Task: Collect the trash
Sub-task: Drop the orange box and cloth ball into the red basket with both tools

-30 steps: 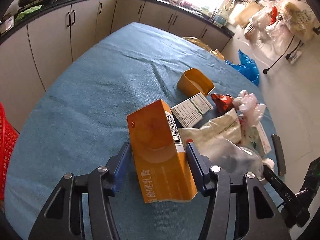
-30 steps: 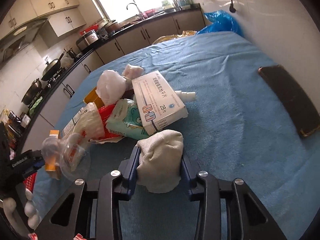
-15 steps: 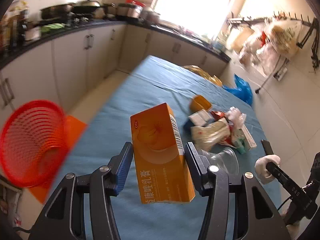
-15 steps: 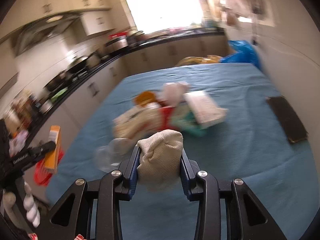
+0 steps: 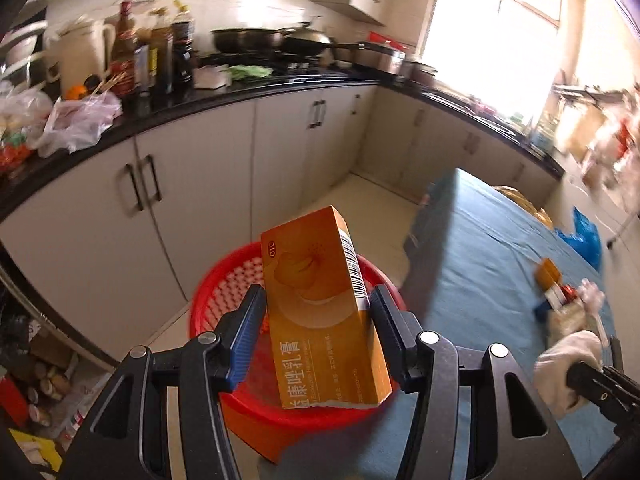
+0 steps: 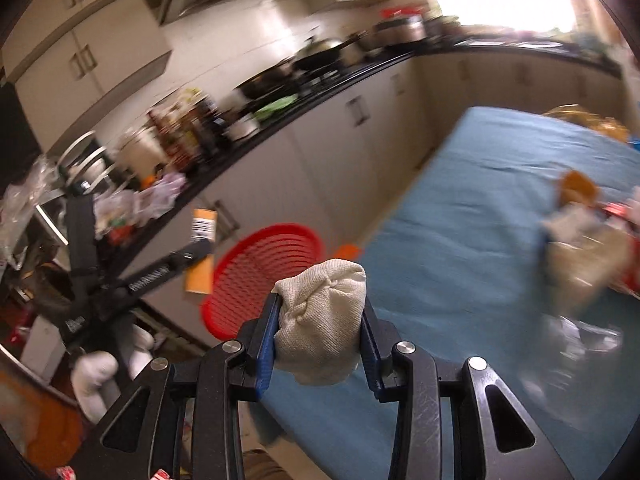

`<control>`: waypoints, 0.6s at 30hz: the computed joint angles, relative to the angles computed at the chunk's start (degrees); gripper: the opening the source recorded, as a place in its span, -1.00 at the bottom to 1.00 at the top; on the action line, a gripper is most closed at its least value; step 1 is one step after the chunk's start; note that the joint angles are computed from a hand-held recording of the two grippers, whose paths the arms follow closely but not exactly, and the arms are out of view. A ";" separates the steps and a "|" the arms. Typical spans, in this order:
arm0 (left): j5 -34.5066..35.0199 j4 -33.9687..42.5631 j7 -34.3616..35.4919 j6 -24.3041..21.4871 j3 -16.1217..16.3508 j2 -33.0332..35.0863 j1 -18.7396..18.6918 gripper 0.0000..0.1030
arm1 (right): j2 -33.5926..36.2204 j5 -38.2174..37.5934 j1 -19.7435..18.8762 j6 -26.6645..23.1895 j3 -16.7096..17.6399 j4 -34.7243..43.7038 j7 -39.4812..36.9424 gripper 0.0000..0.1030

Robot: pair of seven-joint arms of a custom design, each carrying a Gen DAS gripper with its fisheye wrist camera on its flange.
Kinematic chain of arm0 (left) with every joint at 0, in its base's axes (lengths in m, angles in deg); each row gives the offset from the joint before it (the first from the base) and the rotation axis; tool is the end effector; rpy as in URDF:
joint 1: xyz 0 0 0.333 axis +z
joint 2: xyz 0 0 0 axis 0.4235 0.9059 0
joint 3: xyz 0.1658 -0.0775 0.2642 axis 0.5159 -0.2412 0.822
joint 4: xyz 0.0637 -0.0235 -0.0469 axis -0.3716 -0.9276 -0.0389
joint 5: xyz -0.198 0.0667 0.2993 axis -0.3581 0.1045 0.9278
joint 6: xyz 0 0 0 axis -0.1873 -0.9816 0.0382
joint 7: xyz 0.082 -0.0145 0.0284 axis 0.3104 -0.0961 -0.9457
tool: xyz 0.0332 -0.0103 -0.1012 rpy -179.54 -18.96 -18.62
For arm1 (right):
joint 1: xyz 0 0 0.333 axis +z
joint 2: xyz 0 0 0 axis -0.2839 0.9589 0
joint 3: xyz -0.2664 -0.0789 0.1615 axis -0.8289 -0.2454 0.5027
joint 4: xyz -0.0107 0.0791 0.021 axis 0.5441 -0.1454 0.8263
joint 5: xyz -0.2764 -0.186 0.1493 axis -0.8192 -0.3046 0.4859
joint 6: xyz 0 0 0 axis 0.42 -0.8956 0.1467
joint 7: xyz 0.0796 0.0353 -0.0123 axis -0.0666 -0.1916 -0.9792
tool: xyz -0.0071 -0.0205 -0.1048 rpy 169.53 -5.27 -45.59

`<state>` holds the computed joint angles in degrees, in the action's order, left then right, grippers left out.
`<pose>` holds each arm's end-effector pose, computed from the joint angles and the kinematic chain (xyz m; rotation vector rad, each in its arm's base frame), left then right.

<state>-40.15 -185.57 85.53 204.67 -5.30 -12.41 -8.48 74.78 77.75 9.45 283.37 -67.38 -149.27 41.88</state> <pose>0.4979 -0.2764 0.3181 -1.6987 1.9259 -1.0345 0.4394 0.2232 0.3200 -1.4361 1.7159 -0.3677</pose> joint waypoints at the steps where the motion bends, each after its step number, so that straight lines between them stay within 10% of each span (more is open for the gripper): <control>1: 0.24 1.13 -0.42 -0.43 -0.11 0.87 0.61 0.04 | 2.26 -2.25 -0.85 -1.30 0.33 3.49 0.58 -0.23; 11: 1.86 4.40 -3.13 -0.06 1.18 4.62 2.43 0.37 | 18.81 -25.02 -13.72 -5.49 8.35 24.26 13.60 0.25; 18: -17.05 5.51 10.14 3.01 15.13 6.31 -17.79 0.41 | 11.15 -13.54 -4.57 -1.12 -1.28 12.48 8.49 0.32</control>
